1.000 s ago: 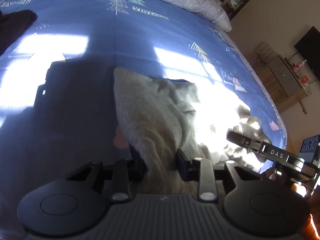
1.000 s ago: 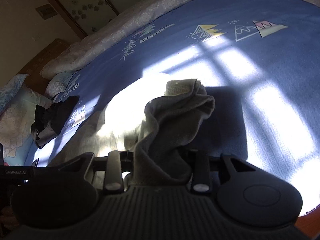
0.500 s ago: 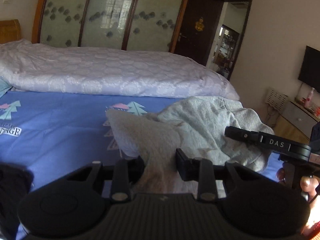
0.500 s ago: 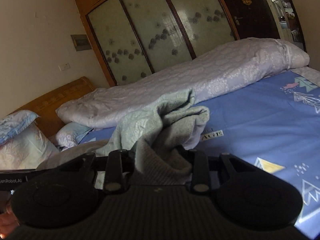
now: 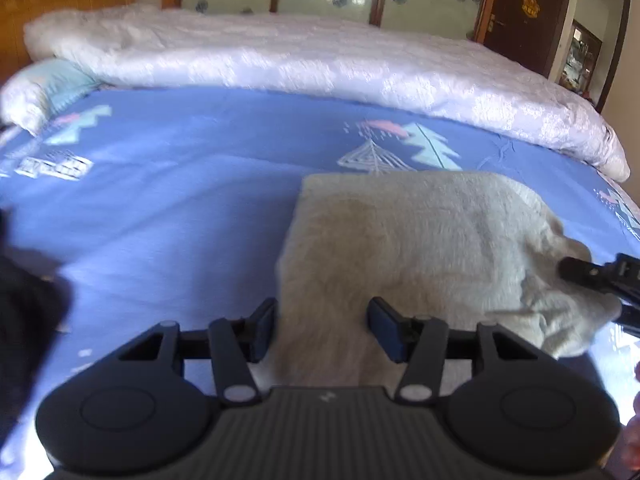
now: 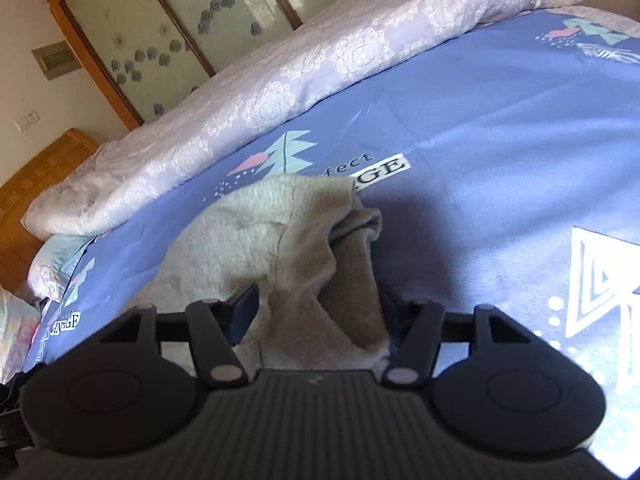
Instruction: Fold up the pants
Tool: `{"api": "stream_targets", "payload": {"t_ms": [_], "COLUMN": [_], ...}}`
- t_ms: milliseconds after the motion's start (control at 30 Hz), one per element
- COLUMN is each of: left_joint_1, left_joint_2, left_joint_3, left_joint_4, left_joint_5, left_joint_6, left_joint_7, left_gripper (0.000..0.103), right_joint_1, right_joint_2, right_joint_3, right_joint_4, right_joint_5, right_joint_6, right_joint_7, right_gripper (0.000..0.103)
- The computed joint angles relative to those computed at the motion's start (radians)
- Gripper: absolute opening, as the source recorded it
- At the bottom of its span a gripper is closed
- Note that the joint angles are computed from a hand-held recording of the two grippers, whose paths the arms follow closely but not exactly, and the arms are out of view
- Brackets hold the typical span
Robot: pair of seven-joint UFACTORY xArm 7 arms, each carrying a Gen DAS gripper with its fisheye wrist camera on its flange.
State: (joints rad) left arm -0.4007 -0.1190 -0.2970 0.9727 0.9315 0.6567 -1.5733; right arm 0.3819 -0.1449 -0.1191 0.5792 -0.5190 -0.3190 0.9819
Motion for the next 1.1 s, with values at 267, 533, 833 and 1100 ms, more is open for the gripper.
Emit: {"api": "stream_targets", "payload": {"t_ms": [267, 533, 833, 1100], "left_joint_1": [-0.112, -0.185, -0.205, -0.215], "left_joint_2": [-0.357, -0.435, -0.485, -0.567], "left_joint_3": [-0.131, -0.331, -0.437, -0.525], "left_joint_4": [-0.172, -0.135, -0.08, -0.056], "left_joint_5": [-0.366, -0.55, -0.566, -0.608], "left_joint_6": [0.228, 0.442, 0.547, 0.604], "left_joint_7": [0.053, 0.079, 0.045, 0.031], "left_gripper": [0.057, 0.059, 0.066, 0.077], "right_joint_1": [0.129, 0.288, 0.349, 0.403], "right_joint_2": [-0.611, -1.168, -1.42, -1.541], "right_joint_3": [0.045, 0.249, 0.457, 0.632], "right_joint_4": [-0.319, -0.486, -0.47, -0.416], "right_joint_5": [0.14, 0.297, 0.457, 0.553], "right_joint_6": [0.401, 0.89, 1.154, 1.308], "right_joint_7": [-0.107, -0.095, -0.045, 0.023], "right_gripper": [0.065, 0.073, 0.073, 0.074]}}
